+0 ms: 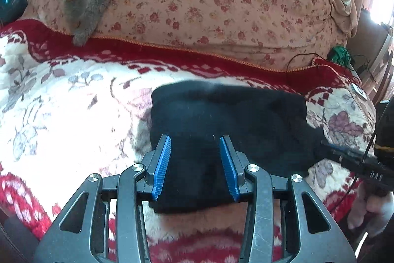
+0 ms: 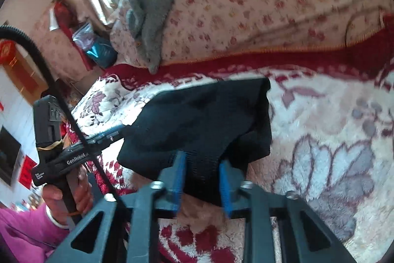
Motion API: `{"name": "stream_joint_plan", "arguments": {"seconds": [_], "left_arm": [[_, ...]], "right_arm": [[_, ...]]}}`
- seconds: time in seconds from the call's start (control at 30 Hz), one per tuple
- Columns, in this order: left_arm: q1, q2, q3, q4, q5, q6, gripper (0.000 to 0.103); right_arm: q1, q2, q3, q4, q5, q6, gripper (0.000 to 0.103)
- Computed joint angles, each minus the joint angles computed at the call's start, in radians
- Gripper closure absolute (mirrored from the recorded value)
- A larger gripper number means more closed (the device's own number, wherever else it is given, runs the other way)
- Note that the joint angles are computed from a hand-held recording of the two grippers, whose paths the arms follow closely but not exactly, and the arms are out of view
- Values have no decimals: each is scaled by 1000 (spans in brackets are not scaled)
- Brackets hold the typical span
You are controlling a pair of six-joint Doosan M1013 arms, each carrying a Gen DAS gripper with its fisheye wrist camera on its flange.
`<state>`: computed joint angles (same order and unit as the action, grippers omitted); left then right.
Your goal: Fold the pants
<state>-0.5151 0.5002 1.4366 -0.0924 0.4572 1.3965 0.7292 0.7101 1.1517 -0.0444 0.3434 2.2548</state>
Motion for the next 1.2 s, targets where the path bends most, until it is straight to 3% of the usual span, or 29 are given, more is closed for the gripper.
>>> {"name": "stream_joint_plan", "arguments": {"seconds": [0.07, 0.2, 0.3, 0.43, 0.67, 0.8, 0.93, 1.0, 1.07, 1.2], "left_arm": [[-1, -5, 9, -14, -3, 15, 63], [-5, -9, 20, -59, -6, 49, 63], [-10, -9, 26, -59, -12, 61, 63], [-21, 5, 18, -2, -6, 16, 63], [-35, 17, 11, 92, -5, -72, 63], [-35, 14, 13, 84, -4, -69, 63], [-30, 7, 14, 60, 3, -55, 63], [-28, 1, 17, 61, 3, -60, 63], [-23, -8, 24, 64, -7, -65, 63], [-10, -19, 29, 62, -13, -82, 63]], "right_arm": [[0, -8, 11, 66, -24, -77, 90], [7, -7, 5, 78, 17, -120, 91], [10, -10, 19, 25, 32, -59, 92], [14, 8, -3, -150, 126, 106, 92], [-4, 4, 34, -64, 73, 82, 92], [1, -6, 41, -121, 77, 138, 92], [-1, -40, 93, -196, -11, 279, 83], [-2, -52, 105, -235, -29, 336, 64], [-3, -59, 110, -243, -40, 353, 53], [-8, -56, 91, -155, -10, 304, 53]]}}
